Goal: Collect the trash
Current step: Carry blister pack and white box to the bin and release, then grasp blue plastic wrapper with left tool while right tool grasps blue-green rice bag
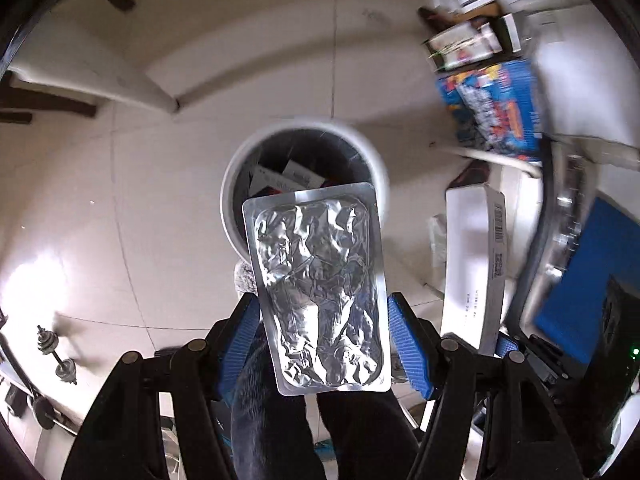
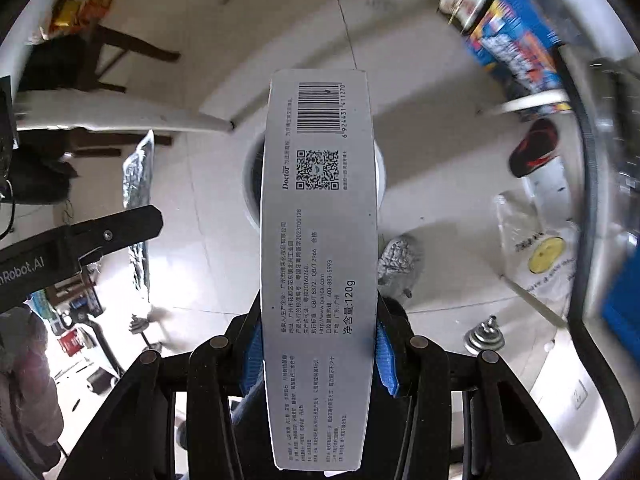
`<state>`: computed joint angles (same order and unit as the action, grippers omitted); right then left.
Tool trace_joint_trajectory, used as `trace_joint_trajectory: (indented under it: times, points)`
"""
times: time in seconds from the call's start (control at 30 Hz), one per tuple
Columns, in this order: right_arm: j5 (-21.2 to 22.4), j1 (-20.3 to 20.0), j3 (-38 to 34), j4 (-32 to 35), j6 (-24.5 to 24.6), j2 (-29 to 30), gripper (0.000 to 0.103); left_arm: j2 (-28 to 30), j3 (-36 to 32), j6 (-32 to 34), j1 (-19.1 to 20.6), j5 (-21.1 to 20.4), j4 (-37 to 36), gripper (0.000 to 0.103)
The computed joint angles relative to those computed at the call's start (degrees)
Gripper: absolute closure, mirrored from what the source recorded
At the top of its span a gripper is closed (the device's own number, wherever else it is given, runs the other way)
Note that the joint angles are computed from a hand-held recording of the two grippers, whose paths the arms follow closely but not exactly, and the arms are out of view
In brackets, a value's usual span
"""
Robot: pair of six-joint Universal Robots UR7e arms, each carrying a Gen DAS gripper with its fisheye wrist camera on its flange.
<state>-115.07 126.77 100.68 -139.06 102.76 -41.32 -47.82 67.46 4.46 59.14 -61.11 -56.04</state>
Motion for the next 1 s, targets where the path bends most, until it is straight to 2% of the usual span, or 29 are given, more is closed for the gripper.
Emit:
trace_joint_trajectory:
  times: [0.17, 0.3, 0.37, 0.43, 0.47, 0.5, 0.53, 0.57, 0.6, 0.63, 0.67, 0.7, 0.83, 1.0]
  points:
    - [2.96, -7.69, 8.10, -19.48, -9.92, 5.13, 0.055, 1.93, 6.45, 0.80, 2.83, 4.26, -6.15, 0.040]
    - [5.72, -12.73, 10.67, -28.99, -15.62, 9.63, 0.055, 3.30, 8.30, 1.38, 3.99, 7.86, -7.85, 0.040]
    - [6.74, -14.16, 10.74, -30.65, -16.61, 11.32, 0.055, 3.95, 7.42, 0.74, 4.47, 9.03, -6.61, 0.040]
    - [7.85, -15.39, 10.89, -31.21, -18.03, 12.00, 0.054, 4.18, 6.13, 1.15, 4.93, 9.56, -6.05, 0.033]
    - [8.15, -15.73, 10.77, -31.80, -18.48, 12.45, 0.054, 4.00, 6.02, 1.33, 4.86, 9.99, -6.16, 0.021]
    - [8.40, -16.00, 10.66, -31.94, -18.95, 12.76, 0.053, 3.87, 5.49, 1.67, 4.91, 10.62, -6.07, 0.011]
    - [8.46, -16.18, 10.41, -31.21, -19.27, 12.85, 0.052, 3.62, 5.28, 1.72, 4.82, 10.82, -6.16, 0.007]
    - [8.20, -16.11, 9.95, -30.38, -18.96, 12.71, 0.044, 3.45, 4.90, 1.86, 4.80, 10.85, -6.15, 0.003]
    - [7.78, -15.94, 9.94, -29.91, -18.30, 12.55, 0.032, 3.25, 4.74, 2.03, 4.69, 11.35, -6.36, 0.003]
    - [7.32, -15.64, 9.93, -29.59, -17.54, 12.29, 0.025, 2.66, 5.14, 2.46, 4.45, 12.17, -7.17, 0.003]
    - [6.92, -15.34, 9.90, -29.27, -16.95, 12.00, 0.008, 1.96, 5.45, 3.09, 4.10, 12.86, -8.12, 0.003]
    - [6.40, -15.09, 9.80, -28.37, -16.37, 11.72, 0.000, 1.33, 5.80, 3.74, 3.92, 13.60, -9.26, 0.003]
    - [3.28, -12.77, 7.80, -19.73, -12.25, 9.42, 0.000, -1.66, 7.38, 7.29, 2.99, 15.39, -13.36, 0.003]
    - [0.89, -9.78, 5.26, -11.10, -7.29, 6.89, 0.000, -4.94, 7.52, 8.70, 1.81, 15.56, -12.51, 0.003]
